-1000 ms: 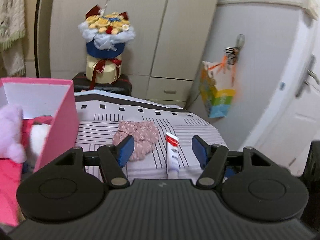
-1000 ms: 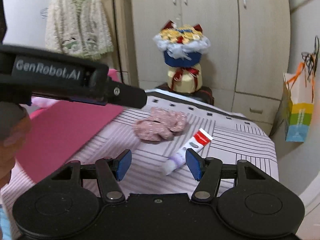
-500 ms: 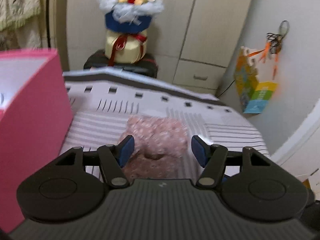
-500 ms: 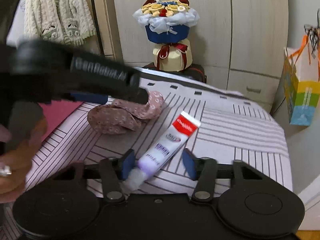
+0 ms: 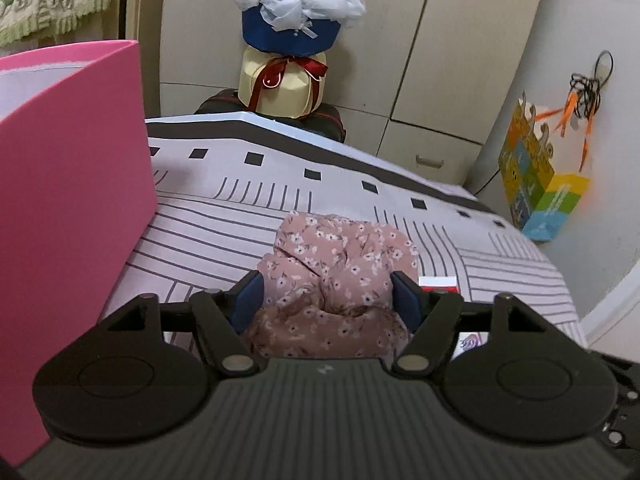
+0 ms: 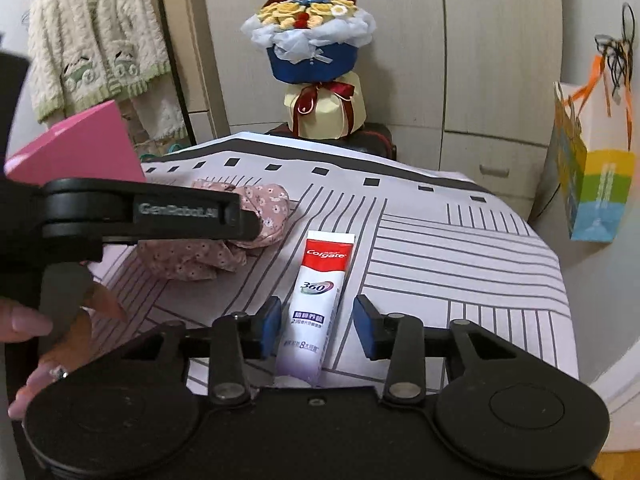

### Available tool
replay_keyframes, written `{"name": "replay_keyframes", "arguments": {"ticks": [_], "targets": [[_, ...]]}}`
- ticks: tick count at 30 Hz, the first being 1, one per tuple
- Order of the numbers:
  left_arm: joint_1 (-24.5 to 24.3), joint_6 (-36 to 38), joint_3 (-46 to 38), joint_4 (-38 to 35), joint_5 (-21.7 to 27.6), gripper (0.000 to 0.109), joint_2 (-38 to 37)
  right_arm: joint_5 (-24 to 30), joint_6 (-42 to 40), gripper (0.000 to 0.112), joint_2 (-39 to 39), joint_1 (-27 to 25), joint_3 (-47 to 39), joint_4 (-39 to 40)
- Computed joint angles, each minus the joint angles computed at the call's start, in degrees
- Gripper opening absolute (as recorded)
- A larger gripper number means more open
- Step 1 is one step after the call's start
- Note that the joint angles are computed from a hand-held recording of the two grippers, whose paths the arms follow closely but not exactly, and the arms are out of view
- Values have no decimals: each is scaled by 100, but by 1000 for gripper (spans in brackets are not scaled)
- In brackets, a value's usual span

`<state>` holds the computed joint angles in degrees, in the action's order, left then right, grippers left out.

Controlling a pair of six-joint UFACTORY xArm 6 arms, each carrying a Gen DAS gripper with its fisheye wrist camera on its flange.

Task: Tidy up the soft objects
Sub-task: 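Grasp the pink scrunchie with the left tool while the right tool grasps the toothpaste tube, then lift the scrunchie and toothpaste tube with both tools and carry them over the box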

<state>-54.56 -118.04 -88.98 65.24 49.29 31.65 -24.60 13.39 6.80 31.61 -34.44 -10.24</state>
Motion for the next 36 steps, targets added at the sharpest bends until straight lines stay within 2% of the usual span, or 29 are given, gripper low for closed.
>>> {"name": "replay_keyframes", "arguments": {"ticks": [1, 2, 3, 10, 11, 12, 13, 16, 19, 22, 28, 31, 36], "targets": [[-10, 61, -27, 3, 27, 80, 27, -78, -300, 42, 17, 89, 36, 289], [-20, 118, -53, -5, 63, 82, 52, -125, -647, 31, 25, 206, 59, 651], [-34, 195, -106, -54, 138, 88, 94, -188, -772, 29, 24, 254, 92, 773], [-130, 552, -448, -173, 700, 90, 363, -173, -1047, 28, -129, 401, 213, 1309], [-133, 553, -460, -184, 725, 88, 368, -137, -1019, 28, -153, 409, 209, 1326], [-151, 524, -485, -197, 800, 81, 377, -118, -958, 28, -192, 390, 231, 1287], [-157, 491, -470, -188, 819, 71, 361, -115, -913, 28, -240, 385, 275, 1269], [-70, 340, -158, -123, 402, 36, 113, -168, -1019, 28, -349, 470, 416, 1494], [-74, 362, 2, -190, 333, 20, -14, -196, -1019, 28, -520, 554, 593, 1658], [-121, 136, 309, -125, 200, 17, -255, -374, -1385, 28, -698, 807, 798, 2280], [-481, -300, 894, 241, 275, 17, -739, -769, -1301, 28, -1080, 1264, 1298, 3100], [-764, -601, 1212, 553, 449, 17, -1006, -1058, -1799, 28, -1183, 1840, 1420, 4165], [-1163, -891, 1653, 835, 644, 16, -1342, -1442, -2023, 28, -1330, 2602, 1633, 5343]]}}
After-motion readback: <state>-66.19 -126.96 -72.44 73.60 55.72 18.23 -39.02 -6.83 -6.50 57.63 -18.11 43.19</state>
